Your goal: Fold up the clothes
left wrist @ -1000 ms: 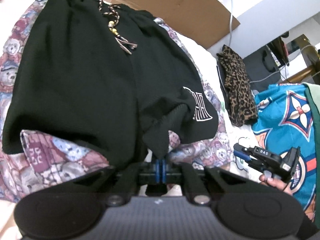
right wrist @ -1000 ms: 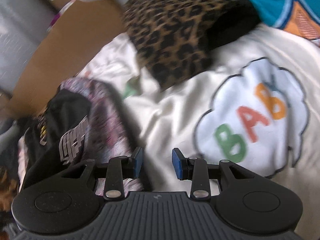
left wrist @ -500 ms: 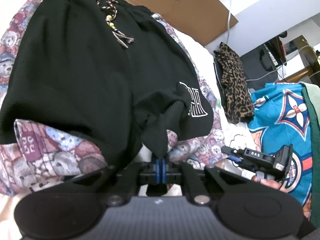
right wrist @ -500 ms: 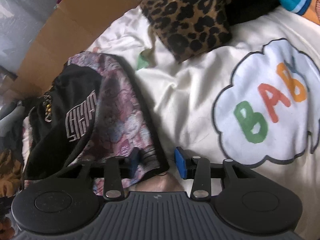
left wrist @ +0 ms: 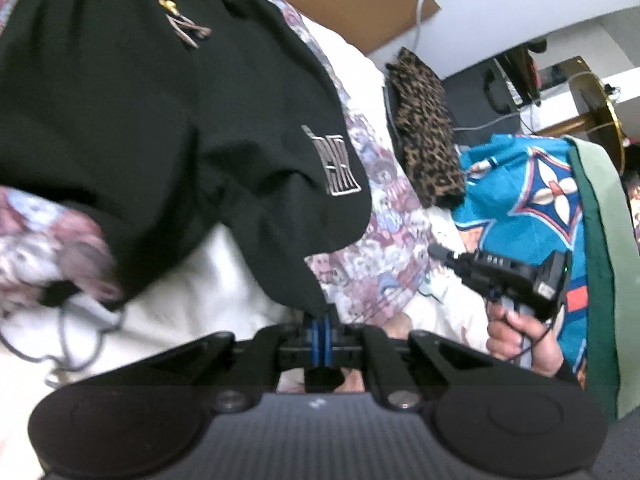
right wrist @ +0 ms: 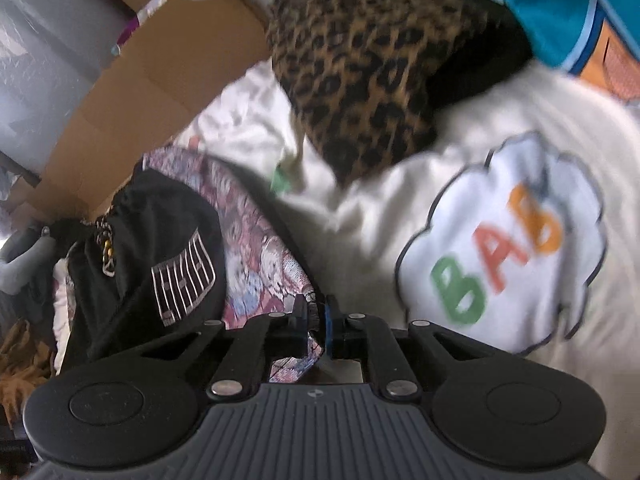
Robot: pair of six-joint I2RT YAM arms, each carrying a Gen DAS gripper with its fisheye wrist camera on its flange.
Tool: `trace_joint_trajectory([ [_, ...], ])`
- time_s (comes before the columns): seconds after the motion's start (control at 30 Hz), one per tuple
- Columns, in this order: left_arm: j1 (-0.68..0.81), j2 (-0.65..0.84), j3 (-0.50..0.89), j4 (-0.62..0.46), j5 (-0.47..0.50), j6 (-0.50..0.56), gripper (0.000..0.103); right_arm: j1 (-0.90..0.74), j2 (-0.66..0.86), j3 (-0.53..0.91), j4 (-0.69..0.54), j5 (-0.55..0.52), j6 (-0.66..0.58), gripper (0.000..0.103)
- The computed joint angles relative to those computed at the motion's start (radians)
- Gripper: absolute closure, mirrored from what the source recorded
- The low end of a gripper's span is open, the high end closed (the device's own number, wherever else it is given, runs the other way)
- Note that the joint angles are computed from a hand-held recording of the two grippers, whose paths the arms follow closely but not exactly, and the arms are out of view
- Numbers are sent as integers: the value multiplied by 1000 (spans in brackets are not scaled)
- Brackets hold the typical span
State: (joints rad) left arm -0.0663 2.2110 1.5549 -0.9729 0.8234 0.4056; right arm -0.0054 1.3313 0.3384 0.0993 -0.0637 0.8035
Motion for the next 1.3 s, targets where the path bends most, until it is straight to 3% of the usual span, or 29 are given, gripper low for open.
trace_joint_trajectory([
  [0.37, -96, 9, -96, 77, 73, -57, 100, -146, 16, 137, -163, -7, -240, 97],
  [0.57, -123, 59, -76, 62, 18, -62, 96, -159, 71, 165, -164, 16, -273, 97],
  [0.67, -117, 59, -74, 49, -20, -45, 88, -169, 114, 176, -179, 16, -259, 90],
  [0.73, -102, 55, -72, 34, -27, -31, 79, -183, 110, 154, -158, 2, -243, 60],
  [0.8, -86, 49, -69, 25, -40, -21, 73, -189, 93, 127, -134, 5, -226, 56],
  [0.97, -82, 53, -54, 87, -57, -80, 73, -200, 109, 93, -74, 0, -189, 56],
  [1.23, -129, 99, -54, 200, -119, -149, 63, -237, 264, 34, 163, -71, -55, 58],
  [1.27, -132, 105, -58, 204, -116, -144, 63, -229, 276, 30, 184, -67, -53, 65],
  [1.3, -132, 110, -60, 205, -111, -137, 63, -224, 290, 30, 197, -66, -54, 85],
])
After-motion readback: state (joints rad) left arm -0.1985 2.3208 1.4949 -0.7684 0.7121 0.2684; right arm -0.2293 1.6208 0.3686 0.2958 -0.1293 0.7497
